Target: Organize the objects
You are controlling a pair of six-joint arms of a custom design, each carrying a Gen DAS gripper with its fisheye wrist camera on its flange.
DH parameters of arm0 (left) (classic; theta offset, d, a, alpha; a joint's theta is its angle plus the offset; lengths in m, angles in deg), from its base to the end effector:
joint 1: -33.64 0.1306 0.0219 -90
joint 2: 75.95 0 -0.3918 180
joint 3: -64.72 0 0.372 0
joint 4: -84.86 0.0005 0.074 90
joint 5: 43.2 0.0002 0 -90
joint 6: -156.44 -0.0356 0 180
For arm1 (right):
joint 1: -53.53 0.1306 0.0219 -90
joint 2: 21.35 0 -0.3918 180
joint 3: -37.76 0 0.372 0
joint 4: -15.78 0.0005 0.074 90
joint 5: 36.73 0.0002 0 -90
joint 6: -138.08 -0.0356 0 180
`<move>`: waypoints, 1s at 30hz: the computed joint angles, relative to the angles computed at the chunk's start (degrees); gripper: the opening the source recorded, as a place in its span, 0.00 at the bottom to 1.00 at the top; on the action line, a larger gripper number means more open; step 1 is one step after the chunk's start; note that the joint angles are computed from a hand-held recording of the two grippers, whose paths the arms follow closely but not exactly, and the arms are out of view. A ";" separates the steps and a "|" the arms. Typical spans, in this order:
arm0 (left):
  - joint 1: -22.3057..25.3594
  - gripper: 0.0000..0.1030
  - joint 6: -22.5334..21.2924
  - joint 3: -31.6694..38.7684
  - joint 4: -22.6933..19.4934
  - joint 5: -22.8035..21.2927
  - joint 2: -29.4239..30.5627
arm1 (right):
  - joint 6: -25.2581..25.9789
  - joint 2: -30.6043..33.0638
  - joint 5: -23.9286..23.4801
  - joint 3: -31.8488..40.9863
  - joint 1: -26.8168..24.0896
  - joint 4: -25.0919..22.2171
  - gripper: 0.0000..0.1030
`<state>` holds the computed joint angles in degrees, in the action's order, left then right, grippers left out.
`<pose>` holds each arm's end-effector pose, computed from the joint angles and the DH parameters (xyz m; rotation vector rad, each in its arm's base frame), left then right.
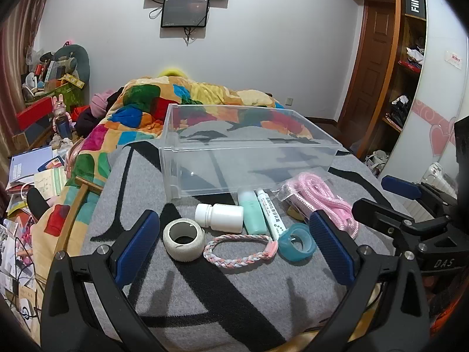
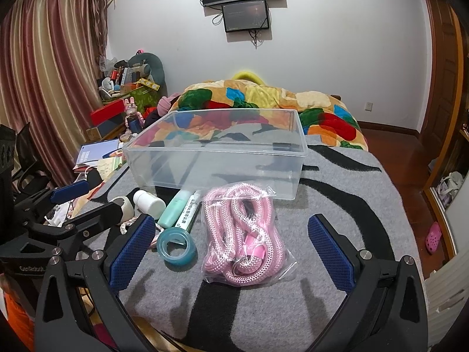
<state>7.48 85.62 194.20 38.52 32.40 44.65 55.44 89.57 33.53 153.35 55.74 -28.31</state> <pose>0.6094 -0.2900 0.4591 -0.0030 2.2055 -0.1622 0.6146 0.0352 0.4584 -0.3679 2.2021 0.3395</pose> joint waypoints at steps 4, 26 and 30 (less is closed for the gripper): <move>-0.02 1.00 -0.09 -0.26 0.11 0.00 -0.15 | -0.10 -0.03 -0.02 -0.07 0.03 -0.05 1.00; -0.11 1.00 0.05 -0.70 0.14 0.06 -0.36 | -0.33 -0.02 -0.34 -0.26 0.14 -0.48 1.00; -0.08 1.00 0.05 -0.82 0.14 0.14 -0.43 | -0.38 -0.03 -0.36 -0.27 0.14 -0.51 1.00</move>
<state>7.39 85.67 193.38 38.66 32.54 44.22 55.06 89.54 33.17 153.08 55.88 -28.83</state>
